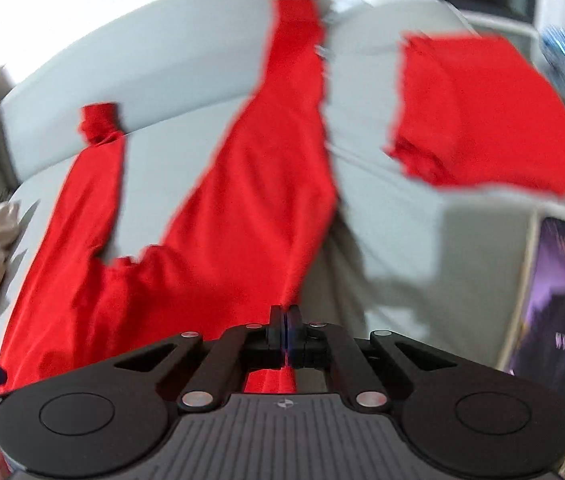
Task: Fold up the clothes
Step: 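Grasp a sleeve with the right gripper and fold it across the body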
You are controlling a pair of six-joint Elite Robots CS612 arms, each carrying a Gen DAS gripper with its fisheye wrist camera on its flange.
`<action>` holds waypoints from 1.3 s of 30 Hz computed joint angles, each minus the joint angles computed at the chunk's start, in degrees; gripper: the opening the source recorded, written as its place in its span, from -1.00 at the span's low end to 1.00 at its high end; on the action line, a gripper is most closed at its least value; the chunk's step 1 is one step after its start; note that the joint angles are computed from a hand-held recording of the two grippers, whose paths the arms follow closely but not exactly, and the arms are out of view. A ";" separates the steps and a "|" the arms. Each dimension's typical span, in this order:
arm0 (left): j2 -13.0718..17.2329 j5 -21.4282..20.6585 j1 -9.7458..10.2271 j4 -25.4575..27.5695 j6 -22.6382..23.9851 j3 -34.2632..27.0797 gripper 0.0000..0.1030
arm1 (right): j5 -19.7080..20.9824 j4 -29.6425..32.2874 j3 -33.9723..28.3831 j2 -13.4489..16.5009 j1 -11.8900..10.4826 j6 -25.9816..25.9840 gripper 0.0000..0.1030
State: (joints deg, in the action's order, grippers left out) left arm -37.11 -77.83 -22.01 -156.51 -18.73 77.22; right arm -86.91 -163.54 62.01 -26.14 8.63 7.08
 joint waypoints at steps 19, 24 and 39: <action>-4.55 -1.67 8.81 -8.80 -17.19 10.73 -0.06 | 5.50 25.68 -23.19 6.90 10.69 -11.72 -0.95; -4.43 -2.24 9.60 -10.45 -22.96 12.40 -0.20 | 9.64 39.53 -35.24 13.34 12.01 -9.47 -0.93; -4.45 -2.10 9.06 -10.19 -20.36 12.31 -0.09 | 20.07 18.86 -9.31 -0.64 7.56 -10.35 -0.03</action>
